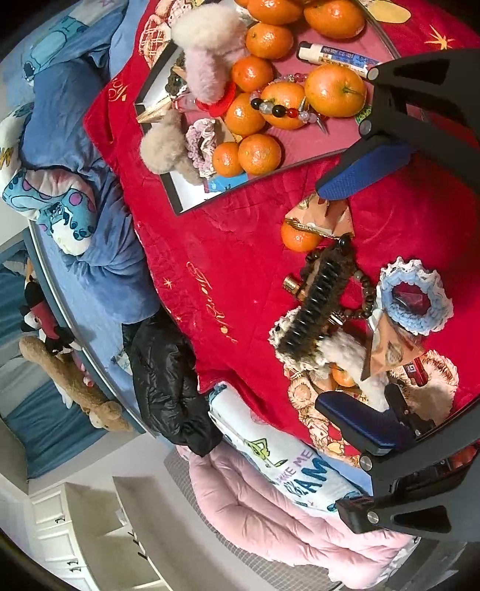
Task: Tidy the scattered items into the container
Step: 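Close the left tool on the white fluffy headband in the pile, then lift the white fluffy headband from the pile with the left tool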
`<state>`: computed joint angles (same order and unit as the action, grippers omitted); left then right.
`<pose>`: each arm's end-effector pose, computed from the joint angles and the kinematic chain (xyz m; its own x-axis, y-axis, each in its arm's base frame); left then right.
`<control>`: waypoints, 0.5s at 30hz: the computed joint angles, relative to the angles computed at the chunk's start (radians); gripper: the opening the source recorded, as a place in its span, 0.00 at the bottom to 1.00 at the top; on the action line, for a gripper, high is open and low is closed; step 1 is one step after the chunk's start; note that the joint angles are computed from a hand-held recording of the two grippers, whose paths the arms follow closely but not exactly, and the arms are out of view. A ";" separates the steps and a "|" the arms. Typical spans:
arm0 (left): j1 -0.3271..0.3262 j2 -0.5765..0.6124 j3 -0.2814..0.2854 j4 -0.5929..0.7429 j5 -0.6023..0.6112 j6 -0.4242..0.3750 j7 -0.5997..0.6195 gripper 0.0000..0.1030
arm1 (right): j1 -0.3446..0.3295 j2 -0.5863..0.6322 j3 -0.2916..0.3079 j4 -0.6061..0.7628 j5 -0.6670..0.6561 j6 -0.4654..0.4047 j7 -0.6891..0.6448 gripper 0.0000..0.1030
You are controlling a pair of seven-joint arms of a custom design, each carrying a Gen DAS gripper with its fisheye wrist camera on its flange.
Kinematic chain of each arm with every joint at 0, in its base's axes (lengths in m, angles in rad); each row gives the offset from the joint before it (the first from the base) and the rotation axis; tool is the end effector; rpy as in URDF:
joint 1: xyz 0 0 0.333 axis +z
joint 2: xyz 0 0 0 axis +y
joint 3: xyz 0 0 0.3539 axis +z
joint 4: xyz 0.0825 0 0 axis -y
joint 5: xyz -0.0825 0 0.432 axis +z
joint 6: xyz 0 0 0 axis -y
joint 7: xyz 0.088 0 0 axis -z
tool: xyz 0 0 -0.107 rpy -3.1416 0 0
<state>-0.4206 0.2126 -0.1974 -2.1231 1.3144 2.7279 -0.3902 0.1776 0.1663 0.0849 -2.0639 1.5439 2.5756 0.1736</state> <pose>0.4917 -0.3905 0.3404 0.1368 -0.9711 0.1954 -0.7092 -0.2337 -0.6651 0.6236 0.1485 0.3852 0.5289 -0.7171 -0.4539 -0.6888 -0.0503 -0.7232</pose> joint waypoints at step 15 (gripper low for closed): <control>-0.024 0.022 -0.016 0.042 -0.130 -0.080 0.173 0.29 | 0.000 -0.002 0.000 -0.002 0.011 -0.015 -0.003 1.00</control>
